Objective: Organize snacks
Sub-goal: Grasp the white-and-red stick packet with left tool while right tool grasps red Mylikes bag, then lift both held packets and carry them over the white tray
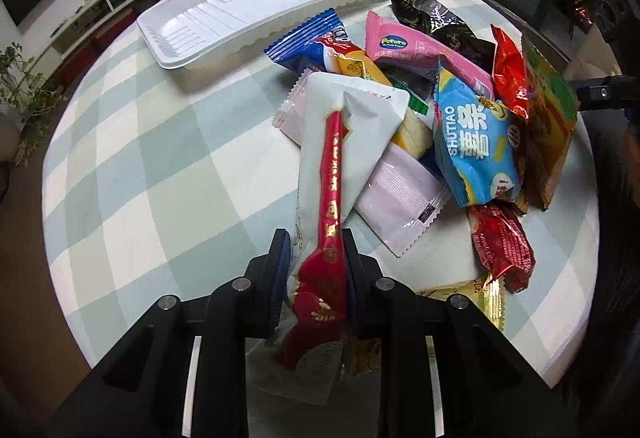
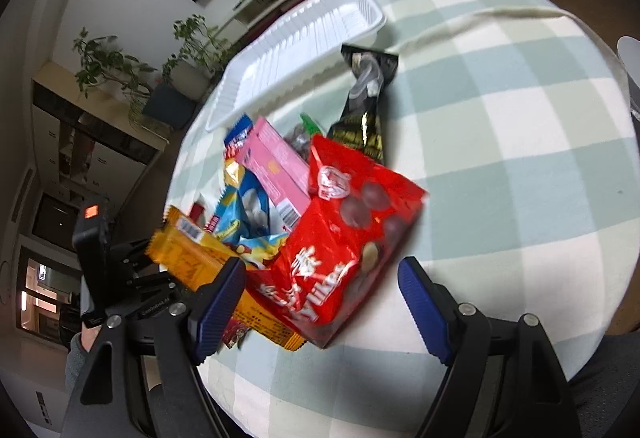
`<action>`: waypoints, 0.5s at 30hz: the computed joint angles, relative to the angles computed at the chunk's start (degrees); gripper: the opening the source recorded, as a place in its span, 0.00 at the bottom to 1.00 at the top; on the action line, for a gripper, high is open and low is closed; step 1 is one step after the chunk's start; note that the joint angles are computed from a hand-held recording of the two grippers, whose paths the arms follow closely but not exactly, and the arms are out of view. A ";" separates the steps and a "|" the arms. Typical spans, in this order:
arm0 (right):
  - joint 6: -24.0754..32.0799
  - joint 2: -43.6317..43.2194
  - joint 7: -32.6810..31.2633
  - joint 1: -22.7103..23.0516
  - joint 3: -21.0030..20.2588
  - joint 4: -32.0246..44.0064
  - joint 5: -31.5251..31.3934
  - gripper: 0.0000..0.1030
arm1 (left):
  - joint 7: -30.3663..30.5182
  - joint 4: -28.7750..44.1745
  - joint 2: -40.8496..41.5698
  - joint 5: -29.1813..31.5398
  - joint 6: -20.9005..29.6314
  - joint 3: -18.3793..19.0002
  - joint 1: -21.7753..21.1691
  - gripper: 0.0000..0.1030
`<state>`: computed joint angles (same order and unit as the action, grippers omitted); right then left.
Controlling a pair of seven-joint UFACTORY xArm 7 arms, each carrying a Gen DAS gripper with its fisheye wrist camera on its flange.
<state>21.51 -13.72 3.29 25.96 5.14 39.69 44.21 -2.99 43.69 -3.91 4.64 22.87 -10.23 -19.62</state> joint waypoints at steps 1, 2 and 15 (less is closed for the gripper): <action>0.13 0.68 -0.09 0.06 -0.26 0.56 0.55 0.78 | -1.50 -0.19 -0.11 1.63 -0.22 -0.26 0.16 0.22; 0.51 1.48 0.26 -0.15 -0.29 1.01 0.62 0.78 | -2.03 -0.27 -0.14 2.23 -0.34 -0.36 0.16 0.22; -0.06 2.26 -7.82 -0.31 -0.49 0.32 7.94 0.44 | -0.19 -0.10 -0.14 -2.03 -0.03 0.12 -0.07 0.22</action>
